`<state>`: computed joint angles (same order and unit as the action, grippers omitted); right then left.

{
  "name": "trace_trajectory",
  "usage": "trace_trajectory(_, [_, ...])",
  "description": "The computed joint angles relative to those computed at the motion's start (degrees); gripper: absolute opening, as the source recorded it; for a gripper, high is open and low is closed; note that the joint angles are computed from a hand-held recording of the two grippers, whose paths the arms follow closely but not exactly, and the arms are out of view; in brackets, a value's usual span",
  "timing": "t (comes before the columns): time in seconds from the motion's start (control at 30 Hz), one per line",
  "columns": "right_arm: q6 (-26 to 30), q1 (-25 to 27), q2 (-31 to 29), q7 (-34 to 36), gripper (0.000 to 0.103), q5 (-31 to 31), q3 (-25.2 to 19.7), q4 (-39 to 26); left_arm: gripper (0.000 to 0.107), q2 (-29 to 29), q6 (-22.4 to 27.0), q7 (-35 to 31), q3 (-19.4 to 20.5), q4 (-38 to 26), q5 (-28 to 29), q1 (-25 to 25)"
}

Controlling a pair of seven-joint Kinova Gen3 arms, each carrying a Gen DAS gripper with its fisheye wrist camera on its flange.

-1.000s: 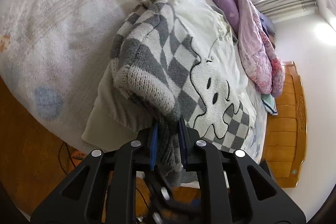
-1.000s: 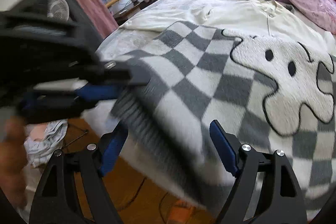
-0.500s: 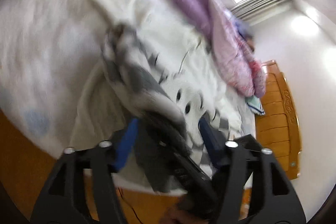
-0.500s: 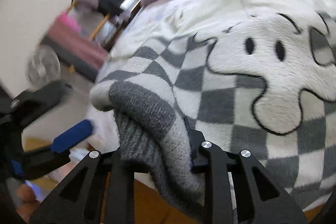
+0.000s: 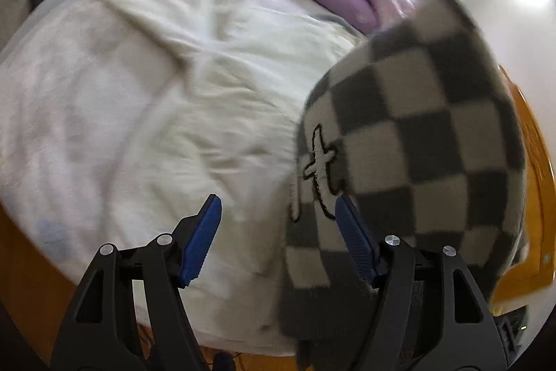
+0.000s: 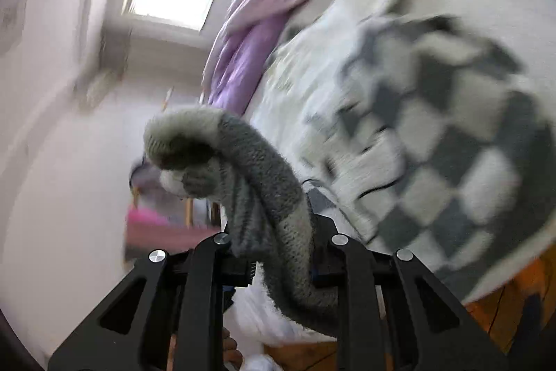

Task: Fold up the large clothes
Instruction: 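Grasp the folded cardigan edge with the right gripper and lift it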

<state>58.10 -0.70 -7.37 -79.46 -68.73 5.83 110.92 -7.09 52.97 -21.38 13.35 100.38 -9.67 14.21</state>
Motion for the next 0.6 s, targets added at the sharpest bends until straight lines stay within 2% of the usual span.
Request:
trace_trajectory(0.13, [-0.24,4.92,-1.31,-4.66,0.02,2.14,4.16,6.23,0.07,5.77,-1.67,-2.77,0.77,-3.37,1.48,2.63])
trace_trajectory(0.23, [-0.93,7.25,-0.08,-5.67,0.02,3.62,4.25,9.21,0.075,8.53,-2.7,-4.22,-0.44,-3.62,3.57,5.3])
trace_trajectory(0.27, [-0.87,7.6,0.5,-6.59,0.02,3.41,4.57,10.06,0.081,9.35,-3.57,-4.52,-0.31,-3.18,4.44,5.47])
trace_trajectory(0.33, [0.07,8.18,1.6,-6.9,0.02,1.16,5.77,11.37,0.082,10.91,-4.84,-6.82,-1.32,-2.64,7.72,5.61])
trace_trajectory(0.47, [3.83,10.45,0.49,-4.91,0.019,-0.04,6.0,8.92,0.082,13.42,-5.97,-7.2,-2.67,-3.42,9.2,6.67])
trace_trajectory(0.6, [6.31,13.37,1.28,-5.32,0.019,2.4,7.84,6.51,0.077,17.64,-3.54,-10.38,-2.57,-10.02,5.88,9.42])
